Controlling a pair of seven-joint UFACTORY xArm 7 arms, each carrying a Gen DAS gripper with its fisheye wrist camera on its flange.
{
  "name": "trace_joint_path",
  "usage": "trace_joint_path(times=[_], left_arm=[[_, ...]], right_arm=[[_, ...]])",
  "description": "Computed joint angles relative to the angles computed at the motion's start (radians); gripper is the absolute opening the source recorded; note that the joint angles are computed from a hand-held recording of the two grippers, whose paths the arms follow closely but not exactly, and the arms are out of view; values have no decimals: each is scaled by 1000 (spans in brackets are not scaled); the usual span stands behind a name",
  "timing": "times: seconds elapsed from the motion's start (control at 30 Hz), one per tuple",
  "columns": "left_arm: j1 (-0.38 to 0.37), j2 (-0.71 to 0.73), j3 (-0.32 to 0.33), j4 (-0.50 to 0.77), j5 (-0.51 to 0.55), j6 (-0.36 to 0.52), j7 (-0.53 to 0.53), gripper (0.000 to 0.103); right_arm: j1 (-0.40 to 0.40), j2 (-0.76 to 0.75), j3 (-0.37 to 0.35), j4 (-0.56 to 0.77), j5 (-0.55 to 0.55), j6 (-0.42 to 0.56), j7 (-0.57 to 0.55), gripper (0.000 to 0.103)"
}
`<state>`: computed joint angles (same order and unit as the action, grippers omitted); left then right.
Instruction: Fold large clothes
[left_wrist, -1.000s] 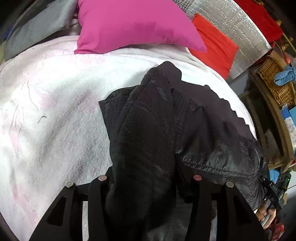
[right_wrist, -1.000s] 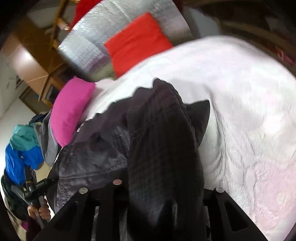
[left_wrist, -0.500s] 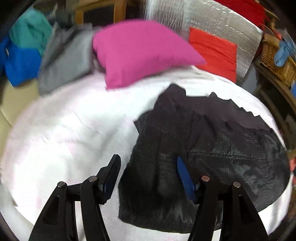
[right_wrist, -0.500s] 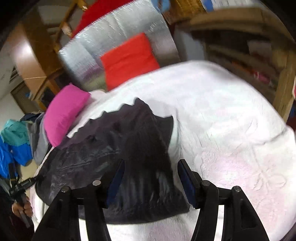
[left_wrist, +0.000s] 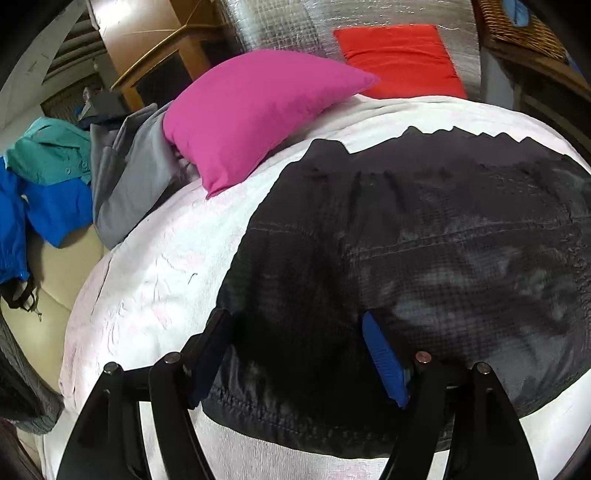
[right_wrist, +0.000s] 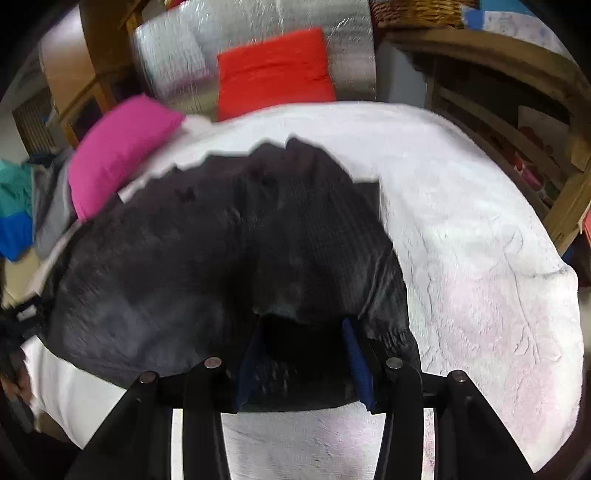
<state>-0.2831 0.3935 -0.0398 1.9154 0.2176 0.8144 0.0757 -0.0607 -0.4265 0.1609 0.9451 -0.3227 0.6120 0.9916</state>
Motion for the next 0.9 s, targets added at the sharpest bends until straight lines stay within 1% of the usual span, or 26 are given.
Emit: trace_joint_path(times=[0.03,0.07,0.13,0.17,0.27,0.37,0.4,0.47,0.5,0.53,0.63,0.83,0.87,0.9], left_arm=[[2,5,-1,7,-4,3,3,74],[5,10,-1,13,-8,4,6,74],[-1,2,0,1,-3,-1,0,74],[-1,-4,0,-10,-1,-8,1,74],[-8,-30,3,-46,18,-24,-7,74],[-12,-34,2,-61,34,-40,-10,74],[-12,-34,2,-62,39,-44,-9,74],[-12,-37,0,-72,43,-56,-6,74],[-10,-39,-1,-77,42,-64,-2,75],[-8,-39,-3,-79,40,-67,3,75],[1,-39,-8,-82,25,-74,25,76],[8,-40,-10,-82,5,-77,49,76],[9,-41,-11,-82,2,-76,52,76],[10,-42,-11,-83,0,-75,54,76]], right_arm=[[-18,-15,13,-7,-29,-25,28,48],[-51,-27,40,-10,-81,-52,70,48],[-100,-22,80,7,-158,-73,133,48],[-113,-11,90,19,-181,-77,156,48],[-93,96,57,105,-168,-68,141,48],[-59,198,-1,179,-138,-62,114,48],[-45,232,-19,199,-113,-48,113,48],[-10,295,-72,231,5,-19,80,47],[0,309,-94,222,40,-42,90,47],[1,313,-100,222,33,-51,106,47],[15,318,-115,242,38,-16,120,47],[28,314,-122,250,2,7,142,47],[28,299,-115,245,-23,17,166,47],[27,316,-111,268,-41,25,176,47]])
